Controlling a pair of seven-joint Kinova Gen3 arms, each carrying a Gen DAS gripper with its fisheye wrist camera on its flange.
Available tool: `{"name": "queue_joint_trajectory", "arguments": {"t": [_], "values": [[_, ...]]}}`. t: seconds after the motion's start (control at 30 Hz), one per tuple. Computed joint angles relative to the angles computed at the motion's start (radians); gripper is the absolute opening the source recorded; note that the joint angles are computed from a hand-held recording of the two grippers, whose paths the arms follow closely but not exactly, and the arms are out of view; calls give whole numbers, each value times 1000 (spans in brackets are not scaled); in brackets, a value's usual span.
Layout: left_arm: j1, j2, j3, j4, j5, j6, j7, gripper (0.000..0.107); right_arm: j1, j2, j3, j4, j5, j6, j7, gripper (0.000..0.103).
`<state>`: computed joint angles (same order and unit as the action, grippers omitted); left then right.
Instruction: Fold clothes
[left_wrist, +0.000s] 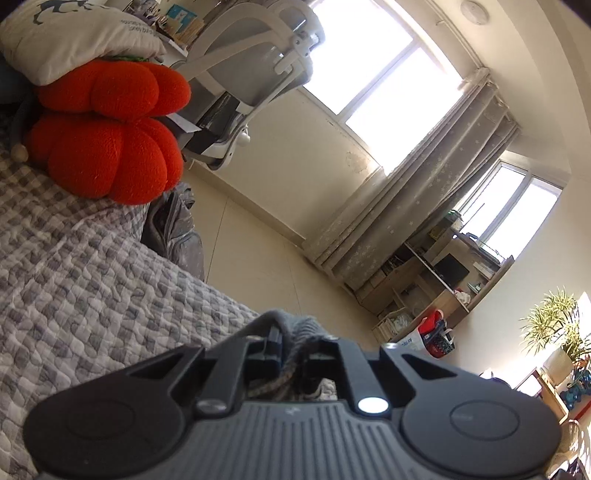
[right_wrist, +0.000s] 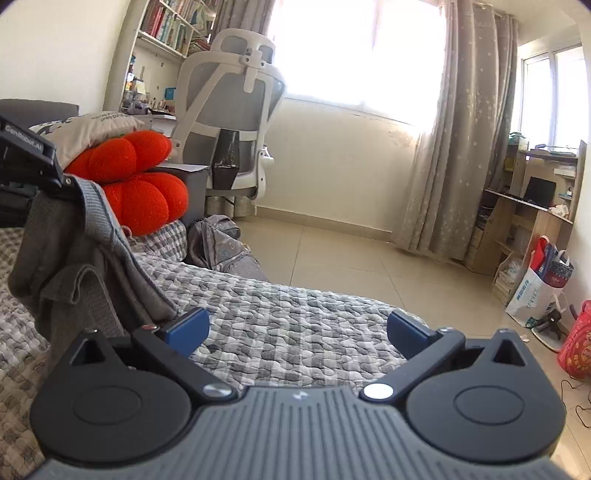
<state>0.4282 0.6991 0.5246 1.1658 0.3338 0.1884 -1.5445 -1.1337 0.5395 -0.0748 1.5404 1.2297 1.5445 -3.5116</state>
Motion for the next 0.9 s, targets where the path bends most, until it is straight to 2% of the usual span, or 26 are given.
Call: {"name": "queue_joint_trajectory", "arguments": {"t": [0.03,0.07,0.1,0.13,0.17,0.3,0.43,0.5,0.53,0.6,0.63,0.67,0.7,0.77,0.83,0.87,0.9], "values": [[9,-4,-23,12,-1,2,12,15,27,-11,-24,10,9,-41,8,103],[21,-14,-53,35,2,-10,30,28,73,-17,-67,25,28,-81,15,103],[38,-28,-90,59,4,-25,54,47,119,-26,-112,53,61,-122,21,103],[62,-43,-137,83,-8,-42,95,56,166,-35,-154,82,89,-163,18,103],[79,-54,-171,98,-13,-48,119,71,212,-40,-186,103,115,-203,13,103],[109,-81,-247,148,-52,-48,206,80,397,-60,-313,135,187,-366,-20,103],[85,-50,-211,158,-86,-37,228,90,583,-60,-463,116,213,-529,105,103],[68,-24,-184,151,-90,-35,234,93,660,-40,-507,103,199,-610,186,101],[55,-7,-164,145,-89,-39,235,93,677,-36,-505,94,176,-650,226,96],[32,26,-125,131,-85,-46,234,90,675,-35,-463,76,106,-732,284,67],[14,40,-94,127,-89,-50,222,89,659,-37,-429,74,84,-766,302,64],[-6,52,-58,123,-95,-52,203,77,627,-48,-388,78,66,-787,319,60],[-24,64,-24,119,-100,-54,183,56,588,-58,-343,82,57,-794,323,53],[-34,74,-1,108,-93,-47,175,38,499,-69,-253,84,51,-777,315,41],[-20,66,-13,106,-87,-53,176,31,410,-72,-160,83,47,-754,301,30],[-18,63,-12,109,-86,-61,175,26,370,-71,-118,82,46,-744,292,17],[-19,59,-7,116,-85,-71,173,22,327,-73,-74,86,46,-738,274,15]]}}
